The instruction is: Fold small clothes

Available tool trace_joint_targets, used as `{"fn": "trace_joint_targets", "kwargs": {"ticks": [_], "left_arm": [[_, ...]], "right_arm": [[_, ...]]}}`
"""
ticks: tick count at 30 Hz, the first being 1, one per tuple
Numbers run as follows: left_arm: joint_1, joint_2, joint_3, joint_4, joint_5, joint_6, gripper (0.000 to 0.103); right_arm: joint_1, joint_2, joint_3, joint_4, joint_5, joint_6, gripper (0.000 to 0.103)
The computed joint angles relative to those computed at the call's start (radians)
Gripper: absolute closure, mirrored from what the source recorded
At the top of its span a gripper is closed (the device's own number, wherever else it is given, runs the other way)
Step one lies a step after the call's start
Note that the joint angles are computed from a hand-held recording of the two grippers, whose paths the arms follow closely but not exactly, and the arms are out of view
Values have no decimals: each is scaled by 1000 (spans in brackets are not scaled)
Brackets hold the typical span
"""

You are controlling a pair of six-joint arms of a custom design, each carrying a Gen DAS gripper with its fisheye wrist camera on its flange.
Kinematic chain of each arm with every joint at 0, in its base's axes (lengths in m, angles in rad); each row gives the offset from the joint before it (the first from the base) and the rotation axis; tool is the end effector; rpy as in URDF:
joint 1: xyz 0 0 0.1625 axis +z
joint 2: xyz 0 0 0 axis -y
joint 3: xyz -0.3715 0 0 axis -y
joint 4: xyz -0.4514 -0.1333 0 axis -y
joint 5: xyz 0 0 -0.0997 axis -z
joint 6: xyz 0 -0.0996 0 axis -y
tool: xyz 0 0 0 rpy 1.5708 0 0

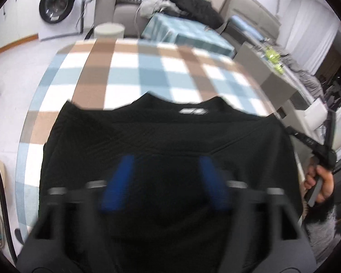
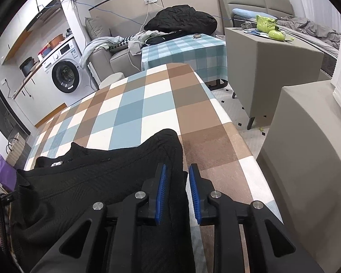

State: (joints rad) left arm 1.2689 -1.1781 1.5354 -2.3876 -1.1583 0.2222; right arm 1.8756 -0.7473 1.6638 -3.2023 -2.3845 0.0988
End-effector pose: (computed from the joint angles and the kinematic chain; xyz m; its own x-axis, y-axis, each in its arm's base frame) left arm -0.0412 -0.7150 0.3103 -0.8460 0.2887 -0.4482 0.4644 0.8121 -0.3534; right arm 0.2584 -0.6183 0.0705 -0.8166 0.3183 0.4815 -0.1468 0.6923 -0.7066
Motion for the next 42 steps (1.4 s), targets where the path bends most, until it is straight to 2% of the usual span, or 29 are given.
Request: {"fn": "trace_joint_targets", "kwargs": {"ticks": [3, 4, 5, 6, 7, 8, 13, 16, 18, 21, 22, 23, 25, 27, 29, 31, 33, 36, 38, 39, 40, 41, 42], "left_arm": [[-15, 12, 12, -7, -5, 27, 24], [-18, 30, 8, -8, 15, 21, 35], [-20, 47, 5, -12, 35, 20, 46], [-22, 68, -4, -11, 65, 27, 79], [-23, 98, -20, -3, 113, 27, 101], [-20, 109, -20, -26, 123, 26, 101], [-21, 108, -32, -146, 81, 84, 101], [-27, 146, -85, -212, 107, 108, 101], [-17, 186, -149, -166, 109, 80, 99], [-5, 225, -229, -3, 150, 6, 84], [0, 214, -225, 6, 138, 6, 79], [7, 196, -208, -10, 123, 9, 75], [24, 144, -169, -58, 88, 5, 53], [41, 106, -136, -131, 85, 13, 45], [56, 93, -136, -175, 156, 9, 42], [73, 103, -168, -138, 188, -33, 42], [87, 114, -196, -87, 185, -55, 42], [84, 140, -196, -117, 193, 31, 42], [79, 176, -209, -145, 233, 75, 44], [78, 195, -221, -149, 258, 79, 56], [80, 215, -236, -154, 278, 81, 83], [84, 226, -248, -151, 292, 78, 94], [88, 226, -250, -149, 284, 74, 97]], "right_arm": [[6, 1, 2, -8, 2, -3, 79], [8, 1, 2, -6, 5, -3, 78], [10, 3, 1, -7, 7, -5, 78], [11, 4, 2, -9, 8, -7, 77], [12, 4, 2, -9, 7, -7, 77], [13, 4, 4, -8, 7, -6, 77], [17, -6, 20, -15, 1, -1, 77], [13, -9, 19, -11, -1, 2, 76], [10, -9, 18, -5, 3, 10, 76], [8, -9, 18, 6, 8, 19, 76], [8, -10, 18, 12, 11, 21, 76], [10, -10, 19, 14, 11, 19, 76], [12, -11, 19, 19, 8, 14, 75], [13, -14, 21, 15, 9, 9, 73], [14, -15, 20, 11, 11, 6, 70], [14, -14, 16, 12, 16, 4, 68], [15, -8, 9, 13, 21, 2, 68], [19, -2, 5, 19, 29, 5, 66], [21, 1, 4, 27, 35, 5, 65], [23, 2, 3, 30, 35, 1, 64], [25, 4, 1, 32, 32, -6, 64], [26, 4, 1, 32, 29, -9, 64], [28, 5, 1, 31, 25, -12, 64]]}}
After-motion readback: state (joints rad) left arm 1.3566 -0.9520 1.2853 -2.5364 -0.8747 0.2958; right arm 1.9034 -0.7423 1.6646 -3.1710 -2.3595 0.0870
